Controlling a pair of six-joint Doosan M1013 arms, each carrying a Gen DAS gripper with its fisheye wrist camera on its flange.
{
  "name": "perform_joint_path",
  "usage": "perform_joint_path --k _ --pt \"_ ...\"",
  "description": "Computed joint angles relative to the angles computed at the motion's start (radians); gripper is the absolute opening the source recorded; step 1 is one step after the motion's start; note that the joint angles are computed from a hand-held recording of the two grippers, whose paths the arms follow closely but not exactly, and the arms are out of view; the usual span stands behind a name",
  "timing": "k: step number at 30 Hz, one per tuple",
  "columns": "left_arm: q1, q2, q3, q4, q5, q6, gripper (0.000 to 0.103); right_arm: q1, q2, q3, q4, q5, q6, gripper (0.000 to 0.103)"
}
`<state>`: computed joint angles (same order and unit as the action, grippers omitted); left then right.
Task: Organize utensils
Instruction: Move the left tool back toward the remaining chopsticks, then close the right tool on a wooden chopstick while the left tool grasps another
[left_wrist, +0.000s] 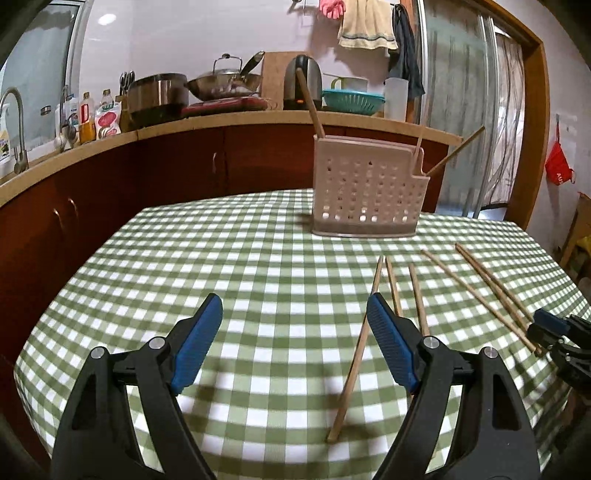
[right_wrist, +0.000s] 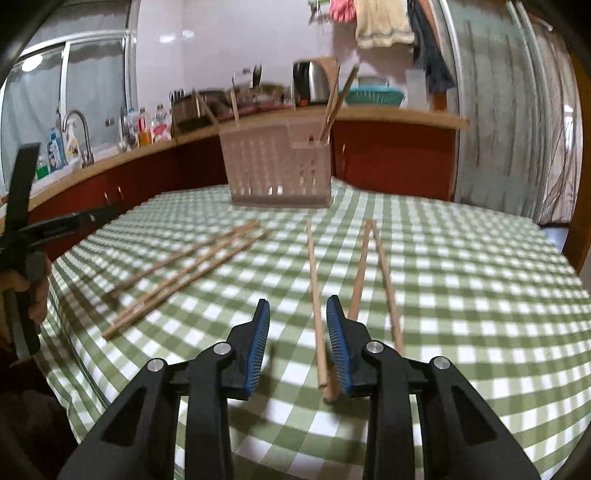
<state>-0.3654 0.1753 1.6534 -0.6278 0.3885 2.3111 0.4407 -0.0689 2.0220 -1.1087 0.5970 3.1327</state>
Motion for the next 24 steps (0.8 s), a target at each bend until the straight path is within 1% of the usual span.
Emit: perform_joint_path --k 4,6,9,11,13,15,16,24 --pt "0.000 -0.006 0.016 0.003 -0.006 0.006 0.078 -0.005 0.017 -0.005 0.057 0.006 -0.038 0.033" --pt "0.001 -0.006 0.019 0.012 -0.003 -0.004 0.078 -0.010 0.022 -0.006 0.077 -0.003 -0.052 0.030" --pt "0.004 -0.004 0.023 0.016 0.008 -0.012 0.078 -0.008 0.026 -0.010 0.086 0.000 -0.077 0.029" --pt "0.005 -0.003 0.024 0.018 0.018 -0.017 0.078 -0.002 0.031 -0.013 0.082 0.010 -0.085 0.026" --pt "0.007 -0.002 0.028 0.016 0.028 -0.014 0.078 0.001 0.032 -0.014 0.078 0.010 -0.089 0.015" --pt "0.008 -0.002 0.032 0.022 0.033 -0.021 0.078 0.006 0.033 -0.015 0.071 0.013 -0.091 0.013" --pt "0.008 -0.001 0.031 0.024 0.038 -0.023 0.078 0.008 0.033 -0.014 0.067 0.010 -0.092 0.011" --pt "0.013 -0.005 0.047 0.009 0.054 -0.007 0.077 0.014 0.029 -0.003 0.050 -0.031 -0.105 0.008"
